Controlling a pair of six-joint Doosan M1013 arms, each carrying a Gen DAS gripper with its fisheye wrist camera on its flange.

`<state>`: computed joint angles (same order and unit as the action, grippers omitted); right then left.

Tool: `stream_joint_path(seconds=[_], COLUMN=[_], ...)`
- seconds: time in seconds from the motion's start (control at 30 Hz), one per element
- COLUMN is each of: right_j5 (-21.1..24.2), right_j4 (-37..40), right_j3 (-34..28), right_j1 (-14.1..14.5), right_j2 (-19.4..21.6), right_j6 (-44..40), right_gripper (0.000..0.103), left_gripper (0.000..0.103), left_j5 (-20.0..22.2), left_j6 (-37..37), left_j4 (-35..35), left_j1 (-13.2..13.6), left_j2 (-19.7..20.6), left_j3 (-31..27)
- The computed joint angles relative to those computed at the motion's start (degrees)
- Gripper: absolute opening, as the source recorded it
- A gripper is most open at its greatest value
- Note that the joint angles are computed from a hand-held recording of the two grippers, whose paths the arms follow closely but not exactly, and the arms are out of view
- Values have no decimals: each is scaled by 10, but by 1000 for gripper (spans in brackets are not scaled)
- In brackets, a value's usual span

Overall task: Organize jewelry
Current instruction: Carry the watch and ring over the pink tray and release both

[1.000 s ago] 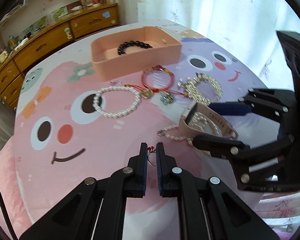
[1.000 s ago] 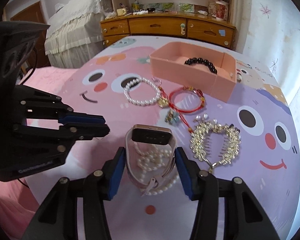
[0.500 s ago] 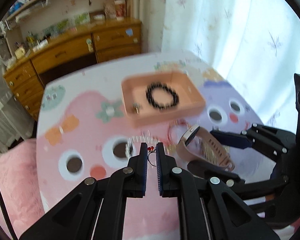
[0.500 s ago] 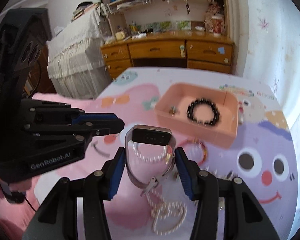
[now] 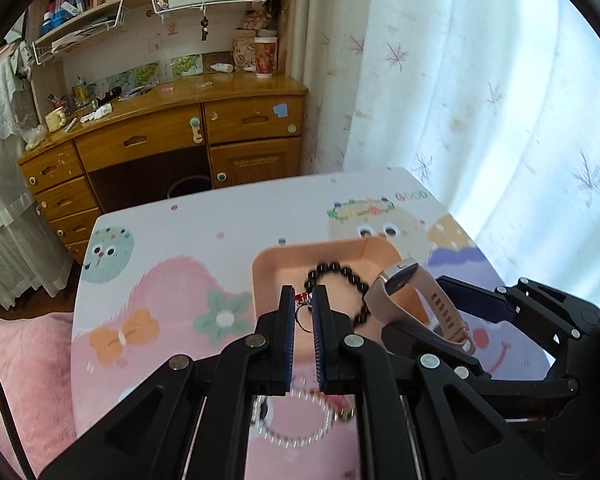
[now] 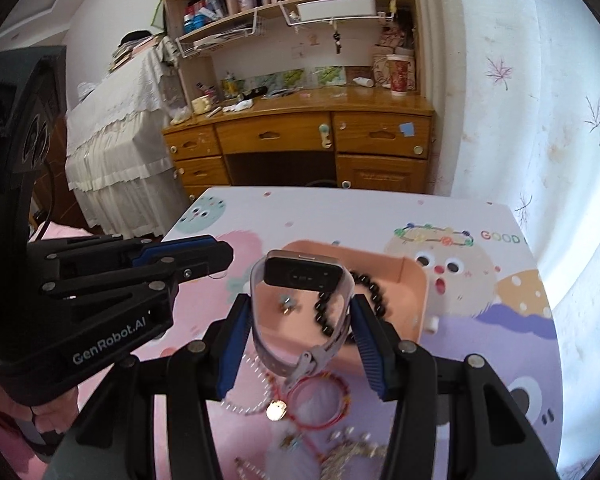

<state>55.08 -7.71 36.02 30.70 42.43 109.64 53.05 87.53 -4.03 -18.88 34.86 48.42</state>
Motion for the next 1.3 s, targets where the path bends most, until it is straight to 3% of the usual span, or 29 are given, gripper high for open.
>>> stream_joint_path(seconds=[0.17,0.4,0.5,0.57,0.63,0.83,0.93,1.3], right_j5=[4,34,50,75,105,85,77,34], right_j4=[21,74,95,94,96,108,94,66], right_j3=[-27,-63,-74,-92,-114,-86,-68,72], right_j1=[-16,-38,-44,-46,-49,-55,-53,-31], right_j2=[17,43,52,63,76,61,49,-29], right_j6=[-3,-35,-49,-47,-34,-12,15,143], right_gripper=[51,52,58,64,64,64,64,64], left_gripper=[6,6,6,18,43,63,65,83], left_j5=[32,126,159,196,227,226,215,124], left_j6=[-33,-78,-85,-91,-106,-117,-113,-107], left_j4=[9,33,43,58,75,61,64,71], left_j1=[0,-1,-3,-5,-7,0,1,5], left_j2=[42,106,129,150,166,161,148,32], left_j3=[-66,-168,-201,-234,-260,-252,-231,-29])
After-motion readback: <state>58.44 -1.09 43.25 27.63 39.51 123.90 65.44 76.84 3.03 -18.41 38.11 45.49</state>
